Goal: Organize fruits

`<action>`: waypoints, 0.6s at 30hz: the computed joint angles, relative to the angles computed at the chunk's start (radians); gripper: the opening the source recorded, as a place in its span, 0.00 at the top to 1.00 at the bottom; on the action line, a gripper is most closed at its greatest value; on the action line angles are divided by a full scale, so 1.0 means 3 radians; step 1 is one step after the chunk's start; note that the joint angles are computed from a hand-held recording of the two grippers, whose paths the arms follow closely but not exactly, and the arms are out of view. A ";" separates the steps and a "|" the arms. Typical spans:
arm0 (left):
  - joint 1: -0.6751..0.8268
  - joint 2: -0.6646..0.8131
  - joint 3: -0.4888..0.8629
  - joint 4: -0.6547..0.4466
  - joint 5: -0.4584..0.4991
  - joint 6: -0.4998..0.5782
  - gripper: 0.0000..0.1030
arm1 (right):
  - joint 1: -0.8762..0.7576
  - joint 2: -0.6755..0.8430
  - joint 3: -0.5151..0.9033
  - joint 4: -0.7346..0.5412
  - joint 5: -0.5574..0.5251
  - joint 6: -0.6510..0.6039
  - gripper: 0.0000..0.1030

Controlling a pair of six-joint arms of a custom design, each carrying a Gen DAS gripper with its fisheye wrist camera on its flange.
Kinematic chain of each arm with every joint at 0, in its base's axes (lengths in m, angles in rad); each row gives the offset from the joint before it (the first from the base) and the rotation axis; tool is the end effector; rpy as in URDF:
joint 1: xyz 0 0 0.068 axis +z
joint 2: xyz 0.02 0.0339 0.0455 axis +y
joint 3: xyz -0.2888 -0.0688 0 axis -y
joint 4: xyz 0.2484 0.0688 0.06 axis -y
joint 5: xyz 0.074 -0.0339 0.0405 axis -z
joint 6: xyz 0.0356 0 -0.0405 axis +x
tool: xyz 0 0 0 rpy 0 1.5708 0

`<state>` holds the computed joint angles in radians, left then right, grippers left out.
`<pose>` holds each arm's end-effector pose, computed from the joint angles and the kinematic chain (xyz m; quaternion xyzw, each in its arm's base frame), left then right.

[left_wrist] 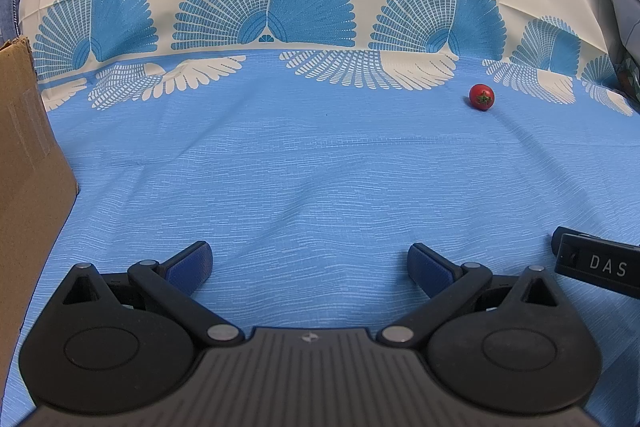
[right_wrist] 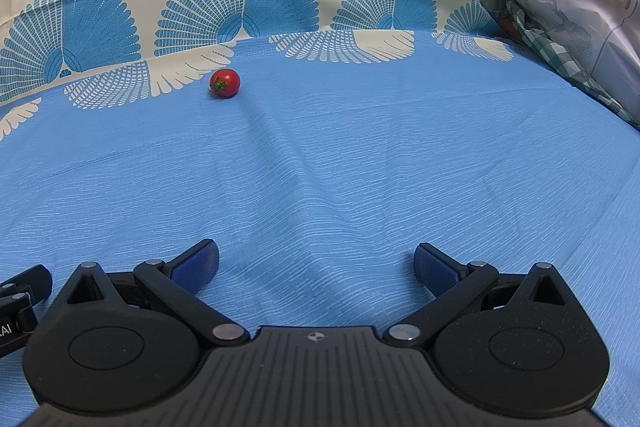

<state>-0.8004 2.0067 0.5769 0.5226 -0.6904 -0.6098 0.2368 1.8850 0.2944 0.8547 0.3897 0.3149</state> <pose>0.2243 -0.1986 0.0579 -0.0251 0.8961 0.0450 0.4408 0.2400 0.0440 0.0668 0.1135 0.8931 -0.0620 0.4309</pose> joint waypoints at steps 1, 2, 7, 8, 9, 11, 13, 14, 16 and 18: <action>-0.0001 0.0002 0.0002 -0.0002 -0.0001 -0.0001 0.00 | 0.0000 0.0000 0.0000 0.0000 0.0000 0.0000 0.01; -0.0003 0.0003 0.0002 -0.0001 -0.0005 -0.0002 0.00 | 0.0000 0.0000 0.0000 0.0000 0.0000 0.0000 0.01; -0.0001 0.0008 0.0012 -0.0008 -0.0007 0.0001 0.00 | 0.0002 0.0010 0.0000 0.0015 0.0004 0.0002 0.01; -0.0004 0.0009 0.0009 -0.0005 -0.0015 0.0002 0.00 | 0.0002 0.0010 0.0002 0.0010 0.0008 -0.0001 0.01; -0.0012 0.0006 0.0028 -0.0051 -0.0033 0.0004 0.00 | 0.0004 0.0015 0.0000 0.0015 0.0008 0.0001 0.01; -0.0052 0.0036 0.0060 -0.0087 -0.0125 0.0029 0.00 | 0.0015 0.0022 0.0005 0.0015 0.0021 0.0006 0.01; 0.0018 0.0004 -0.0022 0.0036 0.0014 0.0007 0.00 | 0.0009 0.0021 0.0000 0.0024 0.0016 0.0001 0.01; 0.0034 -0.0012 -0.0072 0.0116 0.0058 -0.0008 0.00 | 0.0011 0.0021 -0.0002 0.0027 0.0015 0.0008 0.01; 0.0020 -0.0004 -0.0046 0.0074 0.0030 -0.0002 0.00 | 0.0027 0.0019 0.0003 0.0016 0.0027 0.0021 0.01; -0.0017 0.0004 -0.0002 -0.0004 -0.0027 -0.0003 0.00 | 0.0032 -0.0095 0.0023 -0.0178 0.0010 0.0013 0.01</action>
<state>-0.8056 2.0079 0.5764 0.5214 -0.6986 -0.6107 0.2463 1.8566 0.3013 0.8013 0.3927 0.3188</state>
